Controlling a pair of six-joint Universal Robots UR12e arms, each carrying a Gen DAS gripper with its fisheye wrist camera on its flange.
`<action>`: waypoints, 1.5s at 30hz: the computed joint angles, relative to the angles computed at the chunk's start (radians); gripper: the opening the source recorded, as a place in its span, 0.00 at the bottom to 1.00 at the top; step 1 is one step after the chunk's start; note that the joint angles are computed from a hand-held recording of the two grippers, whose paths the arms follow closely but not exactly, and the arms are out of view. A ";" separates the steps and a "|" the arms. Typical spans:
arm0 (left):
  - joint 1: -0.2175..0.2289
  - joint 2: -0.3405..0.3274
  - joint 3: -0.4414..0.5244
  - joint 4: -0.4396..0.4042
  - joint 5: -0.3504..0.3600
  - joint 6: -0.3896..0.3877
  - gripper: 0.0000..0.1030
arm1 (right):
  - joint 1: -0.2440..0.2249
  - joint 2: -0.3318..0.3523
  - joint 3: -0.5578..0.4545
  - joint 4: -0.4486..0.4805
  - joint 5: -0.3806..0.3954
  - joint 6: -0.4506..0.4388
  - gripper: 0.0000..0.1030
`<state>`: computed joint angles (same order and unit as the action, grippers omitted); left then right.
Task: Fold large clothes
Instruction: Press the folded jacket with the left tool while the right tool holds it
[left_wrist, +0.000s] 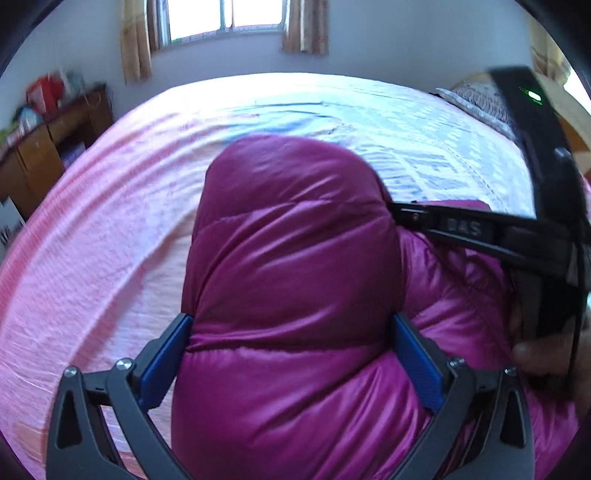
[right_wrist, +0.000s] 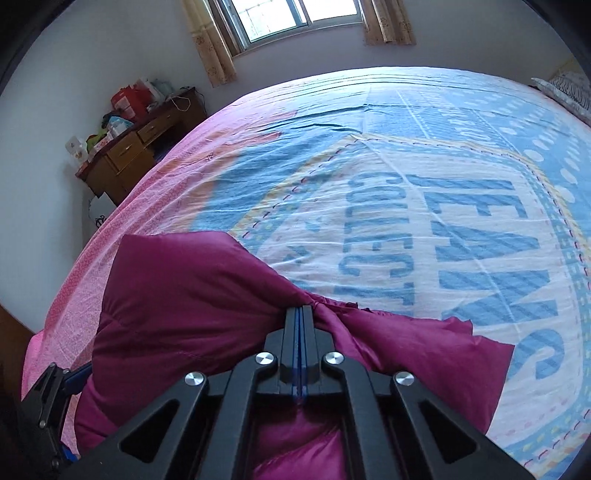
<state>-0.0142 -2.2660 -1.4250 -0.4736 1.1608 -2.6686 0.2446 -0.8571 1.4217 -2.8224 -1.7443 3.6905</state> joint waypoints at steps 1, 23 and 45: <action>-0.002 0.001 -0.003 0.011 0.008 0.000 1.00 | 0.003 -0.006 0.009 -0.008 -0.005 0.002 0.00; -0.001 0.005 0.082 -0.185 0.007 0.016 1.00 | 0.038 -0.134 0.290 -0.256 -0.014 0.085 0.00; -0.071 -0.052 0.096 0.130 0.271 0.038 1.00 | 0.032 -0.145 0.329 -0.325 -0.009 0.083 0.00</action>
